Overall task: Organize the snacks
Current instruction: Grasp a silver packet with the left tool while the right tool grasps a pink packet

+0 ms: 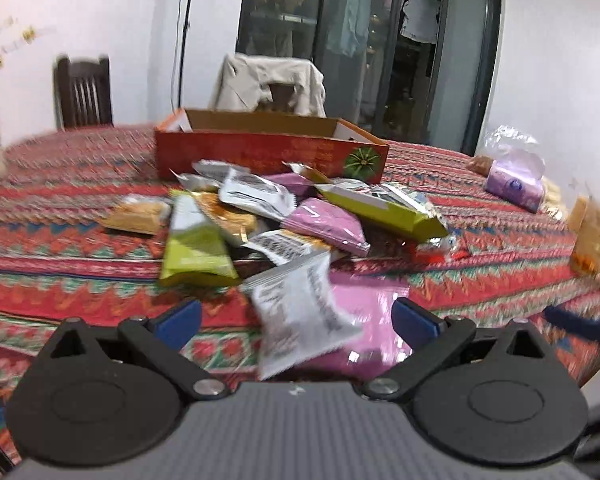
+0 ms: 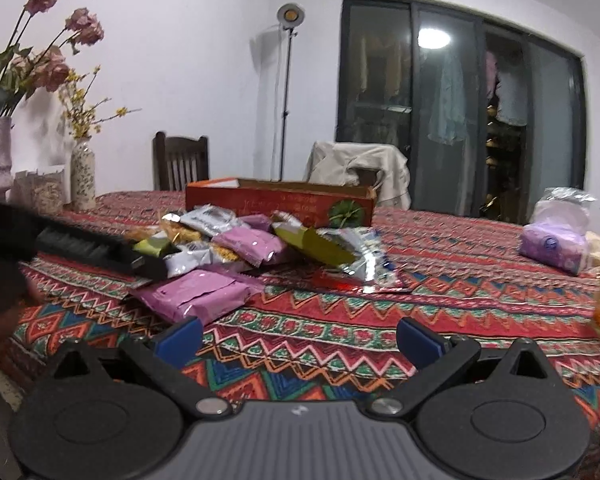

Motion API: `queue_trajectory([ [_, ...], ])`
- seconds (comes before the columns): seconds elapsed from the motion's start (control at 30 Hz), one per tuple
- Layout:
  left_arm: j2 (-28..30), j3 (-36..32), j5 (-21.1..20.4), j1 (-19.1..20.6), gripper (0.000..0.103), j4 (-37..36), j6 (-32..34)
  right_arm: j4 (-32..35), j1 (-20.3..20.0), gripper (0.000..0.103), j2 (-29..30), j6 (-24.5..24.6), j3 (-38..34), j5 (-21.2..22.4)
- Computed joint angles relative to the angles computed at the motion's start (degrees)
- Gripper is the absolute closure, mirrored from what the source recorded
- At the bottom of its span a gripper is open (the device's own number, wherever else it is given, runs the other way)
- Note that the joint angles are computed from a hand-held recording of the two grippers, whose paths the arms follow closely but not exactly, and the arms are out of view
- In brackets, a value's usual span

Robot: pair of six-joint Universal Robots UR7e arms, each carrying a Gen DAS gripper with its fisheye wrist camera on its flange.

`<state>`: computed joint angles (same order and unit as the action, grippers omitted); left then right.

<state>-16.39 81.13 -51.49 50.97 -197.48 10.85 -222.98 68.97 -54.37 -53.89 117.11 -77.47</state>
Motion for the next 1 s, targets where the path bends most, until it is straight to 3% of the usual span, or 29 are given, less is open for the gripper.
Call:
queue_trajectory([
  [0.07,0.17,-2.35,-1.09,0.92,0.012,4.61,-3.77,3.90,0.27,0.001,-0.58,-1.05,-0.79,0.40],
  [0.13,-0.18,-3.94,-2.81,1.97,0.038,9.67,-7.74,7.78,0.60,0.001,-1.24,-2.38,-1.44,1.06],
  [0.2,-1.21,-3.39,-6.15,2.84,0.054,10.57,-10.27,12.32,1.17,0.001,-1.86,-3.64,-2.34,1.62],
  [0.33,-4.03,0.84,-3.77,1.84,0.056,9.08,-12.28,23.40,3.28,0.006,-2.35,-3.93,-5.50,0.60],
  [0.5,-5.79,3.92,5.91,-0.33,0.057,6.25,-12.43,36.53,5.95,0.012,-0.09,-0.92,-12.22,-1.32],
  [0.7,-5.15,2.25,11.46,-0.98,0.056,5.61,-9.93,40.55,9.02,0.010,3.42,6.96,-19.08,-6.83],
  [0.9,-4.76,1.66,11.27,-0.70,0.057,5.32,-8.01,40.02,11.27,0.011,6.95,8.08,-23.58,-12.41],
  [1.0,-4.83,1.65,9.57,-0.17,0.057,6.15,-7.86,38.12,11.70,0.024,7.41,4.93,-23.49,-15.31],
])
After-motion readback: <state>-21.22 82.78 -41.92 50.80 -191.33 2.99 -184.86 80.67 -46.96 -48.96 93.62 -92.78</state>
